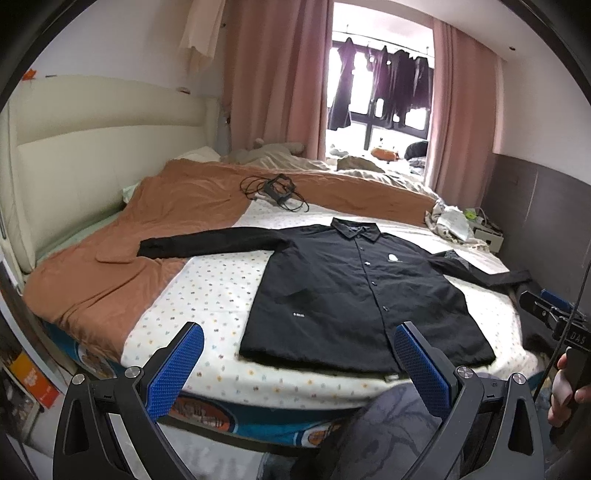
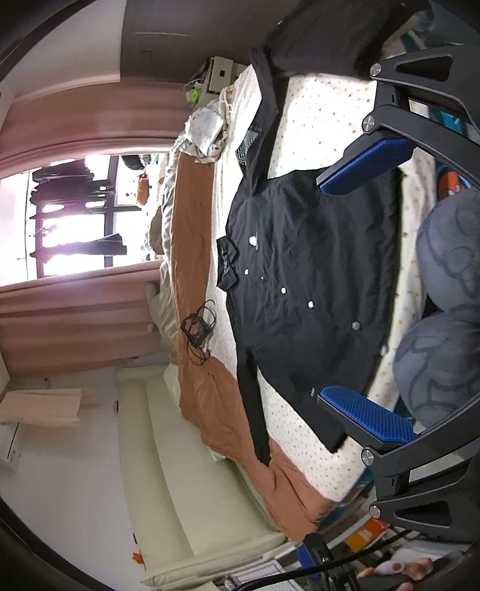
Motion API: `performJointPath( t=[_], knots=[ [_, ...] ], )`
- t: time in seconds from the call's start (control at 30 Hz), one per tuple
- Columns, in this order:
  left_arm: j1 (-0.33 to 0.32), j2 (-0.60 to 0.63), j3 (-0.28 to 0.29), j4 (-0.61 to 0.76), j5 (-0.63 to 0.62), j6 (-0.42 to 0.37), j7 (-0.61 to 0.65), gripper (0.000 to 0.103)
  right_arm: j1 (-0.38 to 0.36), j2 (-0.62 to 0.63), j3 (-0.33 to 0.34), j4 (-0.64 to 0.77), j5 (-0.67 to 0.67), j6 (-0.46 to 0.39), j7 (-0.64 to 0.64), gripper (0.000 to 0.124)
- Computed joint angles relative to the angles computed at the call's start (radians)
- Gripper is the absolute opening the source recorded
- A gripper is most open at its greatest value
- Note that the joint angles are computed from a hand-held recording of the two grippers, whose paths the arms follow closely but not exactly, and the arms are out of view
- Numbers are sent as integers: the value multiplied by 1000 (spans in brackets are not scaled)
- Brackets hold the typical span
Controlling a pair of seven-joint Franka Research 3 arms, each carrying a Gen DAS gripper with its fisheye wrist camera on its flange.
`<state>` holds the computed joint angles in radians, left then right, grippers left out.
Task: Fold large clothes
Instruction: 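Reach the left gripper to the plain sleeve cuff and grasp it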
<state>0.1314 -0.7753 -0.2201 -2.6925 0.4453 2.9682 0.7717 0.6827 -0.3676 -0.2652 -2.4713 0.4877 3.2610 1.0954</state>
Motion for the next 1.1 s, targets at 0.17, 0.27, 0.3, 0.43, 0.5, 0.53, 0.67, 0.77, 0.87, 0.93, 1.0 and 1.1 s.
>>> performJointPath(
  t=[0.17,0.27,0.3,0.43,0.5,0.53,0.67,0.77,0.87,0.93,1.0,1.1],
  knots=[
    [40,132,0,95,6,1,-3,103,111,125,-118,144,59,-53,-46,103],
    [53,195,7,147,15,-5,-5,103,198,205,-204,254,184,-121,-133,103],
    [62,218,7,167,22,-7,-8,103,200,229,-207,280,212,-132,-154,103],
    [75,297,28,236,36,-22,-12,103,179,339,-195,408,314,-189,-222,103],
    [77,328,39,264,42,-32,-17,103,152,401,-177,488,378,-232,-260,103],
    [77,347,46,281,43,-36,-18,103,136,427,-165,522,392,-251,-263,103],
    [83,417,70,352,52,-61,-30,103,69,554,-118,691,407,-323,-234,103],
    [92,462,80,400,68,-79,-53,103,25,640,-84,806,387,-353,-187,103],
    [103,506,90,448,97,-97,-83,103,-27,729,-42,934,376,-399,-143,103],
    [106,539,100,483,116,-111,-99,103,-60,783,-17,1013,360,-429,-111,103],
    [98,566,122,509,110,-119,-91,103,-88,841,5,1098,337,-458,-69,103],
    [84,609,158,544,76,-103,-56,103,-125,944,30,1246,289,-510,16,103]
  ],
)
